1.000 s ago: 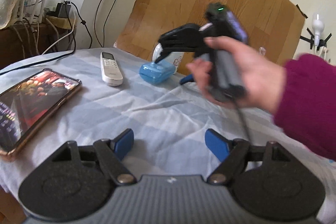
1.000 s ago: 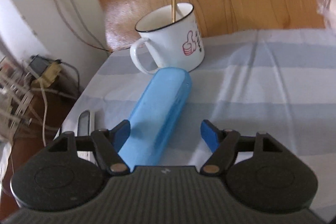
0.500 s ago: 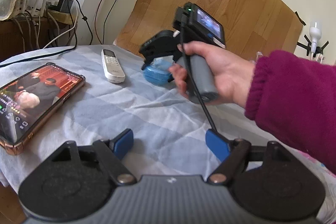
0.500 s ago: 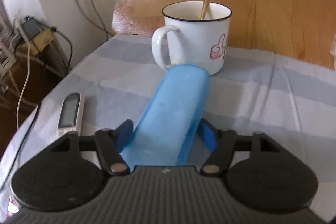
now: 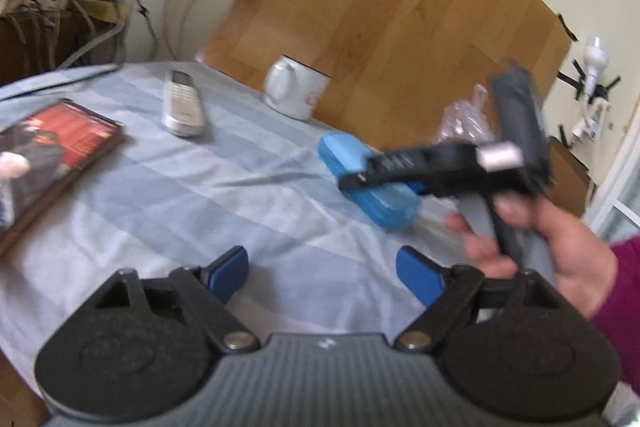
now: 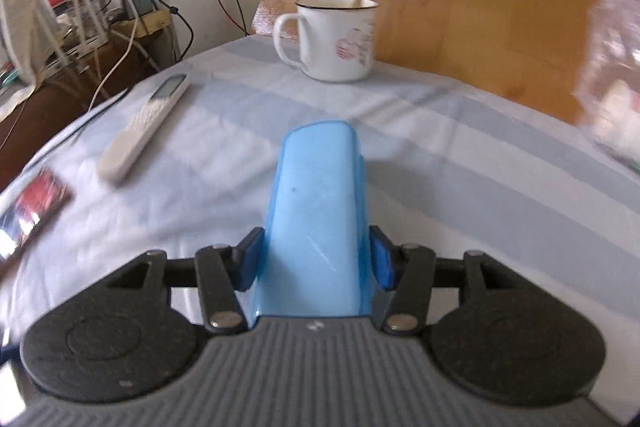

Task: Organize soft objects
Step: 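Lift the blue case toward the left tool with the right tool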

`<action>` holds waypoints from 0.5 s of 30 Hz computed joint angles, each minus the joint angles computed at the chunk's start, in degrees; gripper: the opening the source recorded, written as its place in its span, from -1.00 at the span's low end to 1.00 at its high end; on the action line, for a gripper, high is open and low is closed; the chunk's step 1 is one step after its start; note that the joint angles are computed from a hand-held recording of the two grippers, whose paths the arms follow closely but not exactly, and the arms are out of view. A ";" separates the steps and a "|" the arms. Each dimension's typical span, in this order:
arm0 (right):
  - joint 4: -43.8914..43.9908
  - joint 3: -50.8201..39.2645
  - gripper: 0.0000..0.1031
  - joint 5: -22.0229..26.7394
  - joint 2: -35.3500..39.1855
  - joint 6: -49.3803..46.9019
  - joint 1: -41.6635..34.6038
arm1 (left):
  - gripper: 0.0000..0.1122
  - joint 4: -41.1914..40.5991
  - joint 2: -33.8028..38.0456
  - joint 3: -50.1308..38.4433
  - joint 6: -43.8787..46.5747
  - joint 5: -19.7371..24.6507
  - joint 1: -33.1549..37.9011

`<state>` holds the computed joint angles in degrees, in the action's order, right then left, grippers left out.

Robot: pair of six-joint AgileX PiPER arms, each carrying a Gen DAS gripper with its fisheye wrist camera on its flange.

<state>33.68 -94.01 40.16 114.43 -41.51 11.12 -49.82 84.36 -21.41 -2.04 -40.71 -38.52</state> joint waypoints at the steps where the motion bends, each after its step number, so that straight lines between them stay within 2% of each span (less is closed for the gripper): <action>1: 2.01 3.62 0.10 -0.65 -2.30 -3.67 -1.53 | 0.49 1.17 0.26 -1.00 -0.43 1.48 0.27; 4: 8.38 16.05 0.10 -4.40 -10.04 -17.21 -5.96 | 0.49 4.59 1.64 -4.95 -1.24 6.68 1.11; 7: 16.54 26.09 0.11 -6.34 -16.21 -31.07 -11.26 | 0.49 14.07 3.58 -10.20 -7.29 14.76 3.86; 10: 22.74 32.07 0.11 -4.19 -20.19 -39.54 -18.04 | 0.49 22.62 6.80 -17.43 -13.54 22.45 5.12; 14: 29.26 36.85 0.11 -2.23 -22.64 -47.53 -25.99 | 0.50 40.89 13.23 -28.91 -29.32 30.75 4.03; 15: 30.68 37.85 0.11 -1.63 -23.08 -49.34 -27.74 | 0.50 43.28 15.05 -32.02 -31.31 32.59 3.39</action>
<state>64.37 -56.17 38.53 91.35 -90.86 -16.62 -6.54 99.41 -53.42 -33.35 -8.12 -35.12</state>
